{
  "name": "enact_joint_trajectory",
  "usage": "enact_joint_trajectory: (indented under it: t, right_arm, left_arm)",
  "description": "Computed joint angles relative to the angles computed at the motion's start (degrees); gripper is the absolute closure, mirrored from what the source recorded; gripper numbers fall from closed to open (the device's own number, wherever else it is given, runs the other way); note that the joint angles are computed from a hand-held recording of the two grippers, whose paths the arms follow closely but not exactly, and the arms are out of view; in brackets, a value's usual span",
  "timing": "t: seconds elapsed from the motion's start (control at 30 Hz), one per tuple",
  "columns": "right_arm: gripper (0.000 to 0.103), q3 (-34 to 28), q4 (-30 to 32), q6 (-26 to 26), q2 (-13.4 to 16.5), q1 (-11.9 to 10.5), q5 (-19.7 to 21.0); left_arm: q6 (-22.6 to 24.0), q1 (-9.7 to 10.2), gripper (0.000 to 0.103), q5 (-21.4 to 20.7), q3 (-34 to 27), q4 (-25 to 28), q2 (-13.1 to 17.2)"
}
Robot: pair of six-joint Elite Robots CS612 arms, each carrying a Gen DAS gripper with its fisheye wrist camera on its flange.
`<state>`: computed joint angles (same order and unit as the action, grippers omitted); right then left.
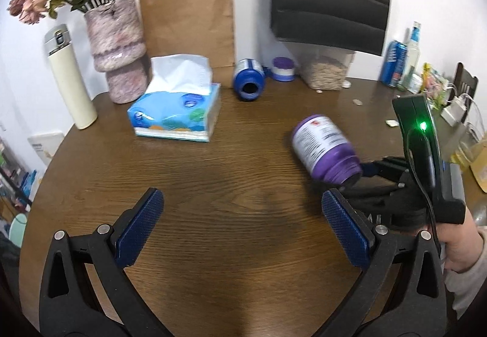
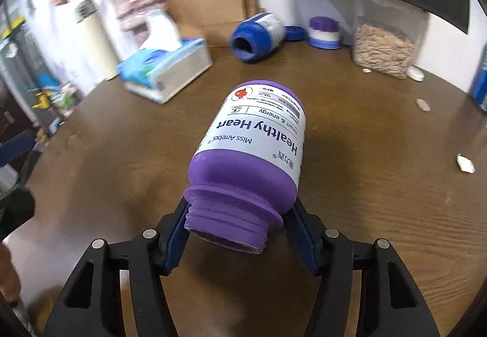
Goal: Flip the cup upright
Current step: 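Reach the left tool toward the purple bottle lying on its side, then close the left tool around the purple bottle and lift it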
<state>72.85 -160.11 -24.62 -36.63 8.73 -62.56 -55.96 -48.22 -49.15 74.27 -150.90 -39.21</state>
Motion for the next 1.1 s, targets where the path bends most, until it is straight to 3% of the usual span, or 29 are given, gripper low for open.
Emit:
enact_joint_trajectory:
  t: [0.07,0.13,0.2,0.37,0.43,0.5,0.63,0.73,0.8,0.9,1.0,1.1]
  right_arm:
    - [0.039,2.40,0.10,-5.30,-1.27,-0.60,3.77]
    - [0.038,5.49,3.02,-13.88,-3.13,-1.42,8.60]
    - [0.038,8.79,5.95,-22.11,-5.11,-1.80,9.76]
    - [0.038,13.21,6.59,-30.02,-6.97,-2.53,11.19]
    - [0.038,13.21,7.71,-30.42,-7.13,-2.81,11.72]
    - [0.038,13.38,6.34,-28.98,-7.14,-3.21,11.76]
    - [0.033,12.79,3.98,-20.66,-6.64,-3.81,10.81]
    - [0.033,14.11,-1.39,-17.74,-6.93,-3.82,8.93]
    - [0.033,14.45,-2.08,-16.13,-7.03,-4.14,9.84]
    - [0.033,14.45,0.53,-17.34,-7.13,-4.92,13.77]
    - [0.033,14.21,0.99,-18.05,-6.99,-5.01,13.60]
    - [0.033,14.12,-0.30,-15.40,-6.79,-5.16,12.43]
  left_arm:
    - [0.73,-0.14,0.000,-0.49,-0.02,-0.97,0.01]
    - [0.94,-0.19,0.000,-1.11,-0.13,-1.35,0.15]
    - [0.20,-0.10,0.000,-2.08,-0.76,-0.97,0.59]
    - [4.65,0.35,0.000,-7.34,-3.48,-5.92,3.25]
    - [4.52,0.59,0.001,-8.06,-5.41,-3.65,4.36]
    - [4.67,0.97,0.016,-9.75,-6.47,-2.48,4.97]
    - [6.84,0.86,0.032,-9.66,-5.75,-6.93,5.43]
    - [9.03,0.25,0.044,-6.85,-4.76,-10.03,5.59]
    - [8.12,0.19,0.052,-7.05,-4.19,-10.42,5.27]
    - [8.09,0.38,0.059,-8.46,-4.23,-11.92,5.57]
    - [8.31,0.40,0.062,-9.03,-4.31,-12.40,5.71]
    - [9.24,0.07,0.063,-8.30,-4.07,-11.58,5.42]
